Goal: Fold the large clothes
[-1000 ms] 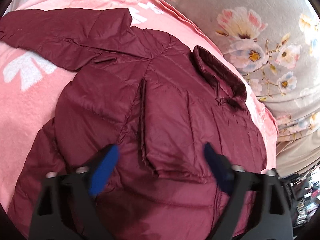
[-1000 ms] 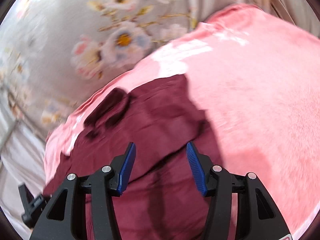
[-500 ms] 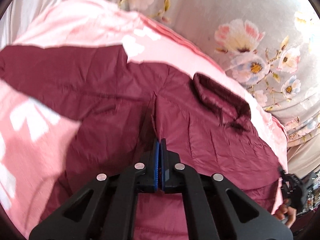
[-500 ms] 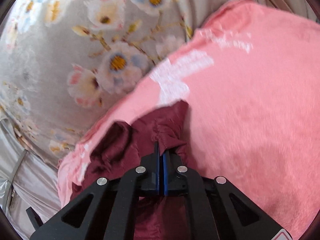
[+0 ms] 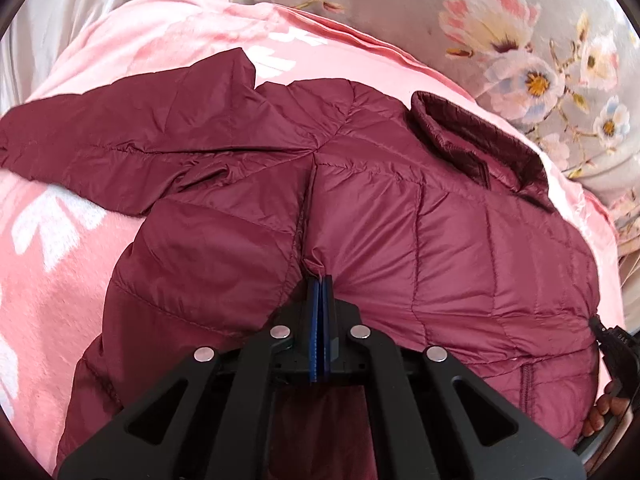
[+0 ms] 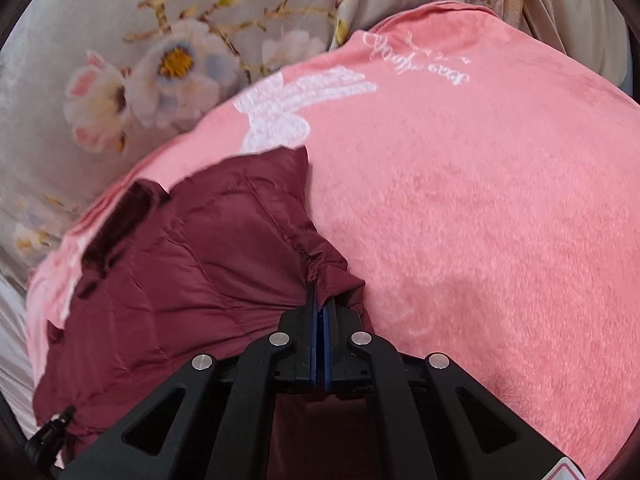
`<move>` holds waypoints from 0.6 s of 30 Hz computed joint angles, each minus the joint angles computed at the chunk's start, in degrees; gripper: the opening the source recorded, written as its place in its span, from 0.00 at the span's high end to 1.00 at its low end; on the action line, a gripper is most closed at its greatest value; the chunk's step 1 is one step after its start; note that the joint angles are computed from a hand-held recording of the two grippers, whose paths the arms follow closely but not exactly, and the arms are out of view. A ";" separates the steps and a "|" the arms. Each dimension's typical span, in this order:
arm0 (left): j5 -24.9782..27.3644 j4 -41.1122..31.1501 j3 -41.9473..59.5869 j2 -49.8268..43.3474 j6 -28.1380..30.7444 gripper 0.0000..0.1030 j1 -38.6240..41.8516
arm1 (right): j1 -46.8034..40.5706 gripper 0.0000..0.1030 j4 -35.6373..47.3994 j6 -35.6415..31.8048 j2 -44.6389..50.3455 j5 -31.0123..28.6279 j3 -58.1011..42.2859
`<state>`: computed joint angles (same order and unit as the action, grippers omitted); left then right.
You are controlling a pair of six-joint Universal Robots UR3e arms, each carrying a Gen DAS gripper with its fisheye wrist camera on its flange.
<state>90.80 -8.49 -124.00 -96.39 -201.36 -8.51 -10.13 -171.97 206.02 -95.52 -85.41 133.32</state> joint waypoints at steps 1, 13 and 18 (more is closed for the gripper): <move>1.58 -0.20 0.63 -0.62 0.03 0.99 -1.12 | 0.90 1.00 0.79 -0.36 0.65 -1.21 -0.71; 11.89 -5.80 -1.51 12.53 -0.01 0.67 -6.82 | 18.94 0.80 6.79 3.16 -12.94 -20.88 -1.14; 10.95 -7.68 8.41 8.77 -1.33 0.68 -14.78 | 33.58 0.95 6.37 0.57 0.77 -24.48 -14.04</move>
